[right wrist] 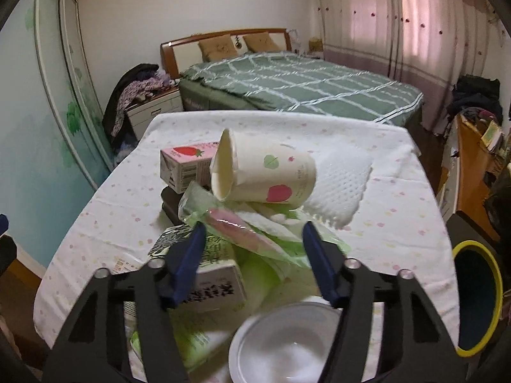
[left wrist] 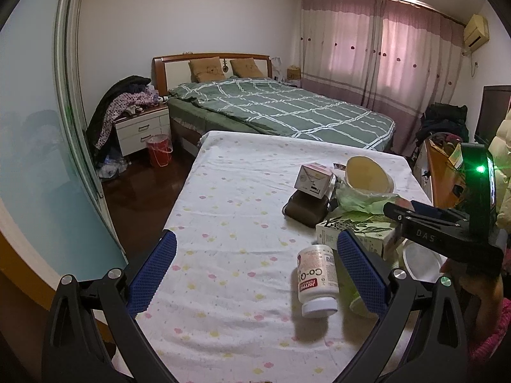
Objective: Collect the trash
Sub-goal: 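Grasp the green plastic bag with the right gripper and lift it, then carry the green bag over the yellow bin and open the right gripper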
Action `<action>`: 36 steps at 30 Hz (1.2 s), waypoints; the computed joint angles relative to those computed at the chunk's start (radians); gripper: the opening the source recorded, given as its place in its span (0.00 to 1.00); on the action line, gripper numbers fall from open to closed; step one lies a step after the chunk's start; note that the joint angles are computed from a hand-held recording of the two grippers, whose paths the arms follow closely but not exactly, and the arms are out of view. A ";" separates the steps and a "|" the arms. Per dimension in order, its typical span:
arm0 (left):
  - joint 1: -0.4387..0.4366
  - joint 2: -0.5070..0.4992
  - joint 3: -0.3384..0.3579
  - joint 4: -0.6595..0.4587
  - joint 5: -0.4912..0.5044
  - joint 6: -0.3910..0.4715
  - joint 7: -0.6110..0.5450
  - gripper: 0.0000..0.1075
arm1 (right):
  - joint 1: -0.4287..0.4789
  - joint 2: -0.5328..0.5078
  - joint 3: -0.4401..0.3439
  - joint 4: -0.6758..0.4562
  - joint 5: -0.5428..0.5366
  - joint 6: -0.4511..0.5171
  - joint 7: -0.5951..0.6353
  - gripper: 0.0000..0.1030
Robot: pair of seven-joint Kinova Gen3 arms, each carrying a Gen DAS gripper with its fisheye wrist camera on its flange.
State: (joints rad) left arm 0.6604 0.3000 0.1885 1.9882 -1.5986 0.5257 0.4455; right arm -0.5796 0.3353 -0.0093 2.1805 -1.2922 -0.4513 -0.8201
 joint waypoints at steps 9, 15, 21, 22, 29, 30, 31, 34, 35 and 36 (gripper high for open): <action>-0.009 0.036 -0.014 -0.031 -0.003 -0.044 -0.014 0.92 | 0.005 -0.037 0.035 0.029 0.177 0.083 -0.131 0.07; 0.001 0.043 -0.017 -0.040 -0.008 -0.051 -0.017 0.92 | 0.014 -0.127 0.000 0.094 0.303 0.061 -0.240 0.05; 0.016 0.041 -0.009 -0.039 -0.028 -0.045 -0.006 0.92 | 0.040 -0.218 -0.055 0.150 0.385 0.029 -0.316 0.05; 0.016 0.038 -0.007 -0.034 -0.033 -0.044 -0.001 0.92 | 0.051 -0.234 -0.066 0.161 0.409 0.025 -0.337 0.05; 0.026 0.032 0.012 -0.030 -0.039 -0.032 0.002 0.92 | 0.091 -0.326 -0.144 0.224 0.433 -0.035 -0.381 0.05; 0.026 0.032 0.014 -0.030 -0.036 -0.034 -0.002 0.92 | 0.097 -0.339 -0.157 0.234 0.421 -0.049 -0.378 0.05; 0.027 0.033 0.016 -0.032 -0.035 -0.036 -0.005 0.92 | 0.104 -0.359 -0.171 0.247 0.398 -0.065 -0.368 0.05; 0.032 0.040 0.018 -0.039 -0.028 -0.050 -0.020 0.92 | 0.136 -0.408 -0.218 0.281 0.319 -0.111 -0.335 0.05; 0.035 0.044 0.019 -0.045 -0.022 -0.054 -0.030 0.92 | 0.149 -0.418 -0.230 0.292 0.302 -0.125 -0.334 0.05; 0.040 0.048 0.019 -0.049 -0.018 -0.058 -0.037 0.92 | 0.164 -0.432 -0.237 0.304 0.289 -0.130 -0.336 0.05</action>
